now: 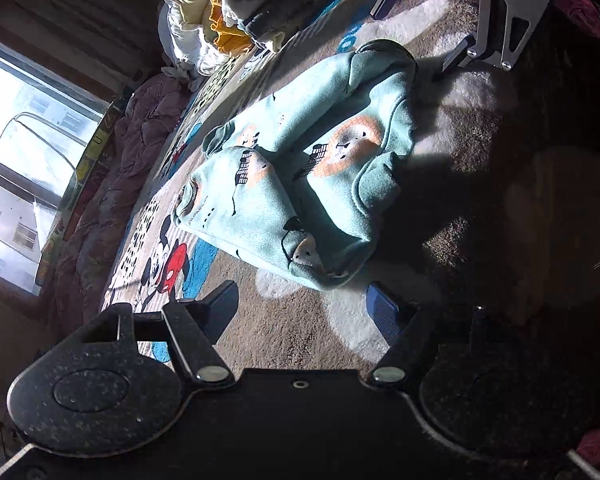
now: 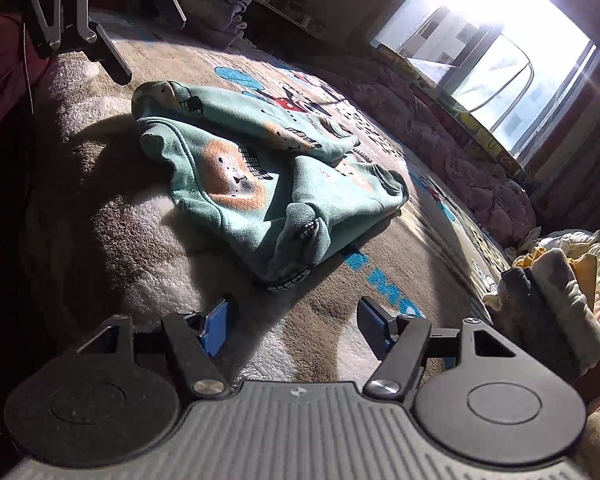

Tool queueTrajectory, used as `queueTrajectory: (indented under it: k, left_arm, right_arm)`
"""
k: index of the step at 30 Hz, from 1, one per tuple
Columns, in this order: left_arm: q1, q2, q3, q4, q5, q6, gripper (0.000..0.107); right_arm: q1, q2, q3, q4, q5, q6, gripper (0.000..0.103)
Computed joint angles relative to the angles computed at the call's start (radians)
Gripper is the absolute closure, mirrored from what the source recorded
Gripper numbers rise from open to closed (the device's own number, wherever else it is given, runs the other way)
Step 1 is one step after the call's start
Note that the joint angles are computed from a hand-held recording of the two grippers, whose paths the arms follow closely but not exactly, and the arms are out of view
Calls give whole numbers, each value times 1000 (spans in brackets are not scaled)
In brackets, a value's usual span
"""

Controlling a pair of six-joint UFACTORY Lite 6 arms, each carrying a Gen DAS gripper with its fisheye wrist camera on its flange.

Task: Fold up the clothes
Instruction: 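Fold the hem over toward the collar with both tools and lower it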

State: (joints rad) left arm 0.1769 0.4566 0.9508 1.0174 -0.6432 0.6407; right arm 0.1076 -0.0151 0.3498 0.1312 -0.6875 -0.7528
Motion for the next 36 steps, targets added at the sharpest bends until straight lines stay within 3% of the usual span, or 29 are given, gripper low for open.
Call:
queueTrajectory:
  k: [2, 7, 13, 15, 20, 24, 29, 32, 36]
  left_arm:
    - [5, 66, -2, -84, -85, 182, 35]
    - [14, 189, 61, -164, -248, 331, 33]
    - [81, 278, 125, -51, -385, 331, 38]
    - [87, 276, 111, -44, -407, 322, 40]
    - [86, 282, 117, 30, -408, 298, 53]
    - [96, 294, 137, 73, -408, 264, 53]
    - [97, 296, 132, 71, -417, 260, 53]
    - [97, 297, 144, 74, -410, 237, 51]
    - [93, 308, 167, 58, -405, 215, 51]
  right_arm:
    - [29, 40, -8, 48, -95, -85, 29]
    - [81, 180, 29, 108, -302, -273, 30]
    - [37, 272, 4, -9, -558, -360, 30]
    - [-6, 275, -7, -80, -589, -375, 30]
    - [-116, 281, 41, -294, -500, -352, 30]
    - [-190, 248, 118, -480, -338, -260, 29]
    - [-213, 224, 151, -615, -205, -142, 51]
    - [-221, 206, 189, -683, -116, 43, 54]
    - [-224, 193, 177, -682, -125, 91, 55]
